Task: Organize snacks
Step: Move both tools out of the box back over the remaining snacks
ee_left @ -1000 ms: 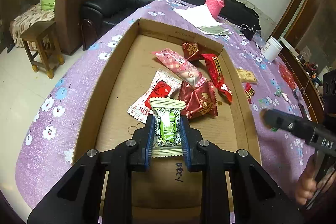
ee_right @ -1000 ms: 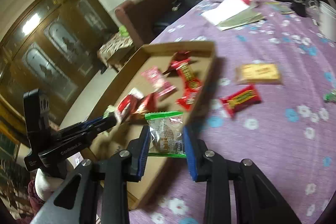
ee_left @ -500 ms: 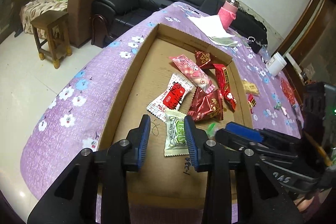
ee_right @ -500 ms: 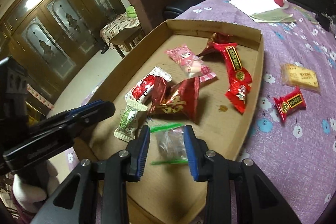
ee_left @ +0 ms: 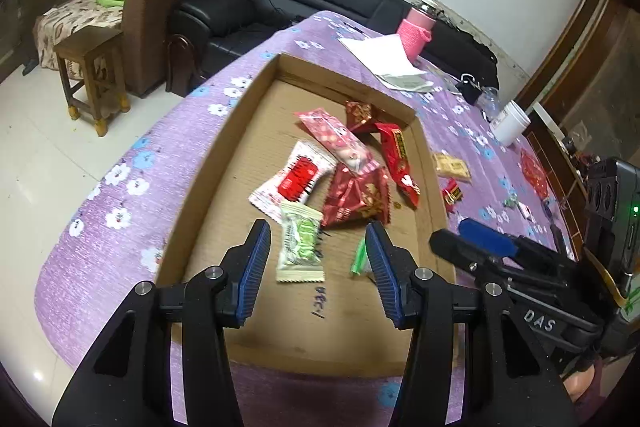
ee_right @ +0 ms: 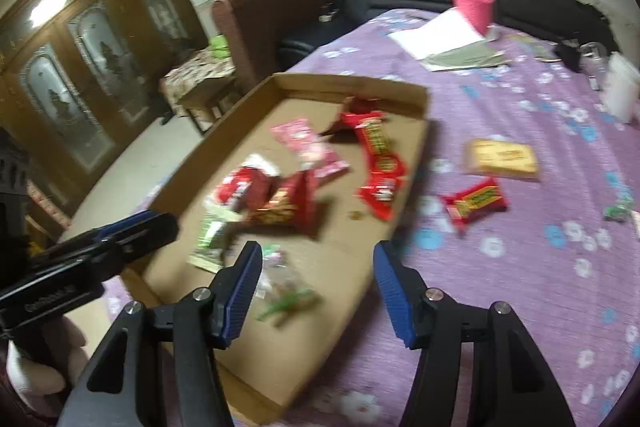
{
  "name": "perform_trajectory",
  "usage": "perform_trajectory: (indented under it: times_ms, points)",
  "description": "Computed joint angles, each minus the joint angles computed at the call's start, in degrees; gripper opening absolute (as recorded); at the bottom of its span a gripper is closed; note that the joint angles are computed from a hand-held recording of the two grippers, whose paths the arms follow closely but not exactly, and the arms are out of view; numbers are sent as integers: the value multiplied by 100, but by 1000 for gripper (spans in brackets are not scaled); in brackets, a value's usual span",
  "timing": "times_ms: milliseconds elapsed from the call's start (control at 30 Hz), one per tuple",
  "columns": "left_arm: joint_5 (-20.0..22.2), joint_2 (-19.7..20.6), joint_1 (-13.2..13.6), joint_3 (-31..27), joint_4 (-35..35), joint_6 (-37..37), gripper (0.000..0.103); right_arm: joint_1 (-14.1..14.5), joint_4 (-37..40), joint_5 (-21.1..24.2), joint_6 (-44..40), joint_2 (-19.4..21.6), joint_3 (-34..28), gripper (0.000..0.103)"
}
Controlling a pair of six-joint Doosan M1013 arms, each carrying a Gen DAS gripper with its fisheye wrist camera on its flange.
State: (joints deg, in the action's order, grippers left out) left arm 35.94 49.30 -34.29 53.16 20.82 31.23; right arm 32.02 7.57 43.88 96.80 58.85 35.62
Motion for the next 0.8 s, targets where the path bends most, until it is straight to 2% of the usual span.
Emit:
perform_trajectory:
  times_ms: [267, 400, 667, 800]
  points:
    - [252, 108, -86, -285, -149, 294, 50, -171, -323, -352, 515, -362, 734, 64]
    - [344, 177, -137, -466, -231, 529, 50, -319, -448, -644, 817, -645, 1302, 64]
    - [530, 434, -221, -991, -573, 1177, 50, -741, -1247, -1085, 2241, -1236, 2457, 65]
    - [743, 651, -273, -1413, -892, 1778, 50, -935, -1535, -1250, 2884, -1453, 2894, 65]
